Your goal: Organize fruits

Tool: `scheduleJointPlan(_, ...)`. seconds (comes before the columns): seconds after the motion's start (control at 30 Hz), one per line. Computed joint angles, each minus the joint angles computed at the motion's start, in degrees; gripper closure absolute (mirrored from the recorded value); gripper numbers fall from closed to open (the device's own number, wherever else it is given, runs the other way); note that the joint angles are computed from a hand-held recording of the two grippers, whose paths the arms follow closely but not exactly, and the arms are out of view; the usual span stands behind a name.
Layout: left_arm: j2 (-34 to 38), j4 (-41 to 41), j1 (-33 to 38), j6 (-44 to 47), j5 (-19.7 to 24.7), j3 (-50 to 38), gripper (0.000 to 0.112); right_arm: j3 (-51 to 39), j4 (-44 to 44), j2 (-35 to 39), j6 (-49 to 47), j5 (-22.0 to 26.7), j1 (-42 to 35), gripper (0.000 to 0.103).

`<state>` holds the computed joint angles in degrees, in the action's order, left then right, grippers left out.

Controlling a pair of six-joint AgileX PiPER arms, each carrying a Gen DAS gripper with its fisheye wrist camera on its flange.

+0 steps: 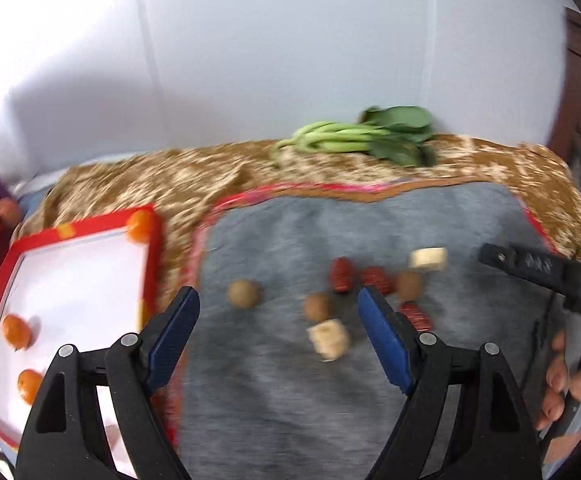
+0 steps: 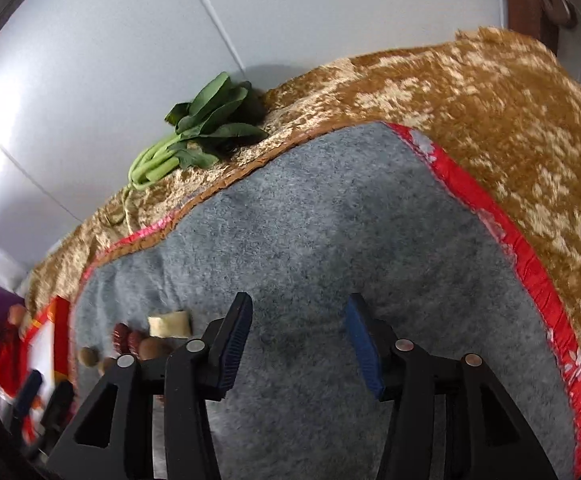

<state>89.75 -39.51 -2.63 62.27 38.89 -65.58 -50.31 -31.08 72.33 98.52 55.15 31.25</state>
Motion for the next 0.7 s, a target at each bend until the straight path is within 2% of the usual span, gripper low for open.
scheduleJointPlan(0.1,2.40,2.09,1.30,-1.46,0.89,-2.26,0.030,-2.23,-3.60,5.24,-0.70,2.87,3.55,0.034)
scheduleJointPlan(0.2,4.21,4.02,2.45,-2.84,1.70,-3.83,0.030,-4.66,-6.62,8.38,0.35,6.89,6.70,0.031)
scheduleJointPlan(0.27,6.87,6.29,3.07,-5.83,3.73,-6.80,0.030,-4.45,-7.47,6.50,2.71,6.33,7.47,0.033)
scheduleJointPlan(0.33,8.95,4.96,4.53,-5.09,7.08,-9.36,0.030,-4.63,-6.50,4.05,2.82,4.56,7.49,0.033)
scheduleJointPlan(0.4,8.92,4.26,5.01,-3.53,8.21,-9.65,0.030,-5.69,-5.82,2.64,1.27,2.54,7.38,0.031)
scheduleJointPlan(0.47,8.74,4.53,4.90,-2.54,8.18,-9.42,0.030,-5.84,-2.52,1.13,-2.13,-3.52,5.79,0.032)
scheduleJointPlan(0.5,9.03,4.58,5.05,-2.22,8.99,-9.85,0.030,-5.40,0.36,0.24,-4.11,-7.98,4.42,0.032)
scheduleJointPlan(0.57,9.62,4.40,5.50,-1.06,11.36,-10.70,0.030,-5.37,6.47,0.24,-9.32,-12.70,2.48,0.033)
scheduleJointPlan(0.6,9.61,4.33,5.46,-0.13,11.80,-10.51,0.030,-6.26,11.83,1.45,-14.45,-13.95,1.02,0.035)
scheduleJointPlan(0.7,8.52,4.03,4.69,3.22,11.15,-8.01,0.030,-8.25,20.41,4.83,-21.80,-13.56,-0.56,0.039)
